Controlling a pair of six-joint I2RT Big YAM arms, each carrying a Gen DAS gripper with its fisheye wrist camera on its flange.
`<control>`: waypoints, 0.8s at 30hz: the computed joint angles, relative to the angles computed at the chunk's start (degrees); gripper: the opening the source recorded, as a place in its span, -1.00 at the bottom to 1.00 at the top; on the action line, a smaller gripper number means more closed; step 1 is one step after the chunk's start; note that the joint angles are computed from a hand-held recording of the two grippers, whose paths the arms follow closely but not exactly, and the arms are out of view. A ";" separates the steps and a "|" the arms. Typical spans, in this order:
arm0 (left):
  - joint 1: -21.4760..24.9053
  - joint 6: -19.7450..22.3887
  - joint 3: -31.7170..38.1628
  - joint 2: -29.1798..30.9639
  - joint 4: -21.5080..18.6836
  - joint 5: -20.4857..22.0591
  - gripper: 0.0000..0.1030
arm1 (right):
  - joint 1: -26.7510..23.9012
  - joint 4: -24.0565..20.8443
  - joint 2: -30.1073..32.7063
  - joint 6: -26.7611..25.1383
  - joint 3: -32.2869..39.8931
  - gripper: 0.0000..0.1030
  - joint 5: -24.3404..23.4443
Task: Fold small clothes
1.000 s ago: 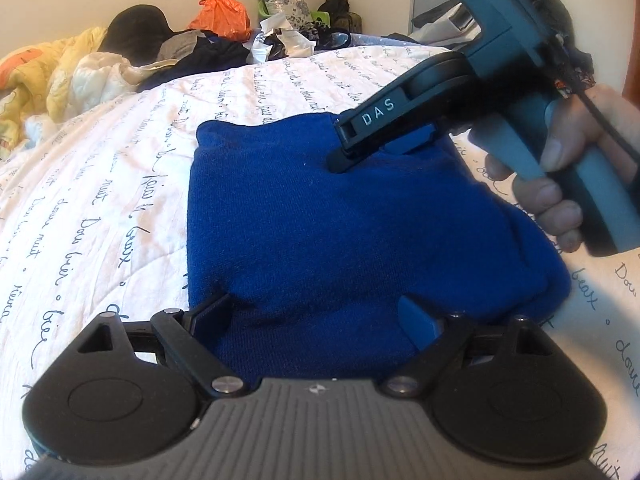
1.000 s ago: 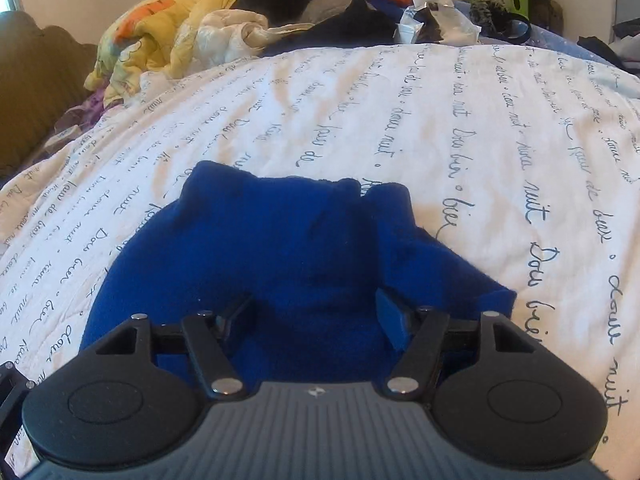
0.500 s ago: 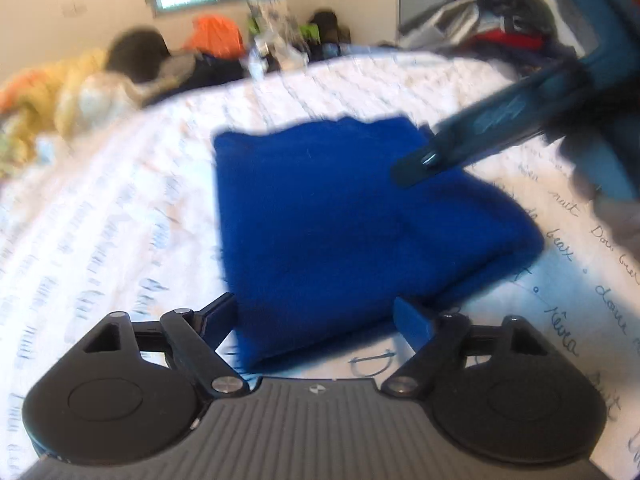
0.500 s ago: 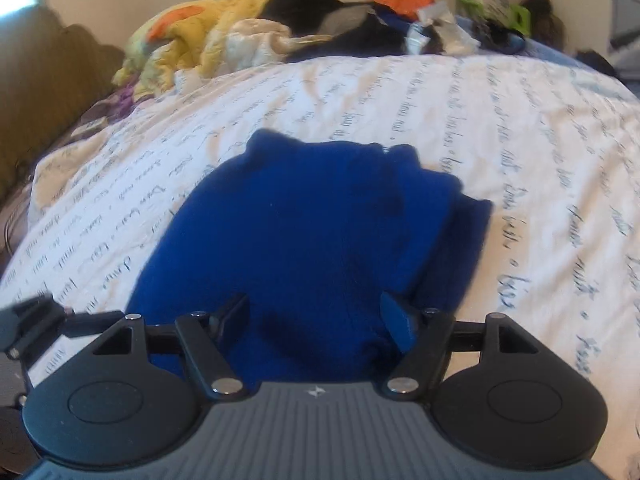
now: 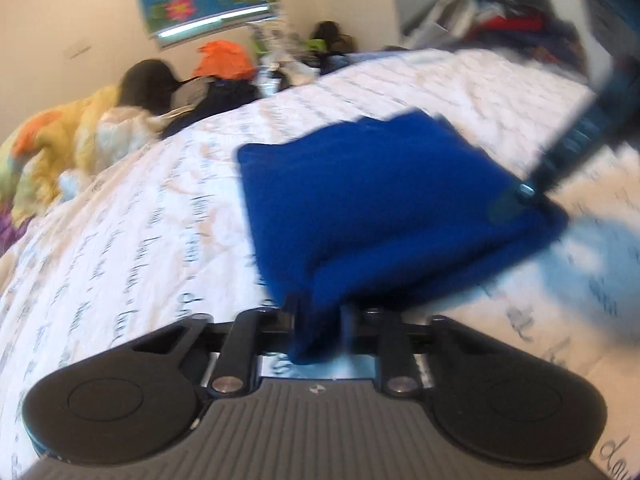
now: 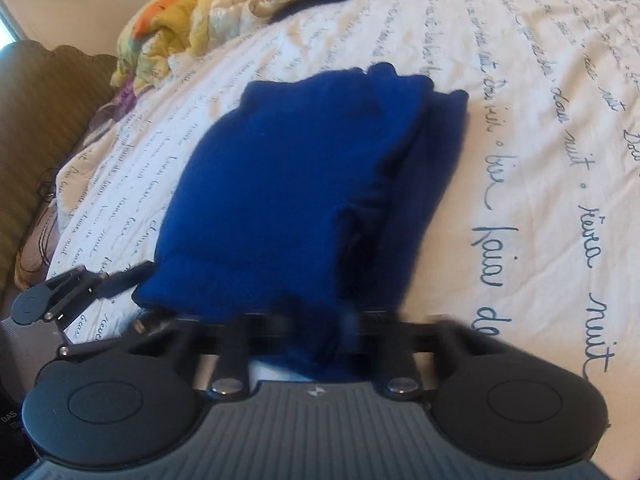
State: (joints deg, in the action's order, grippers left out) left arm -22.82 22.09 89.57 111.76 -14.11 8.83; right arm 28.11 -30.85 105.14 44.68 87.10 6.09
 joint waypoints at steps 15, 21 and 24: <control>1.47 -13.41 -4.98 -4.90 -4.88 6.90 0.84 | 8.55 2.53 -4.63 7.93 -6.60 0.44 19.47; -1.17 -13.51 -3.55 -1.56 -2.23 -2.71 0.95 | 12.23 -20.10 6.37 9.73 8.01 0.77 30.97; -0.78 -14.11 -2.99 -1.02 -2.42 -1.90 1.00 | 12.68 -20.60 7.50 12.02 8.01 1.00 35.24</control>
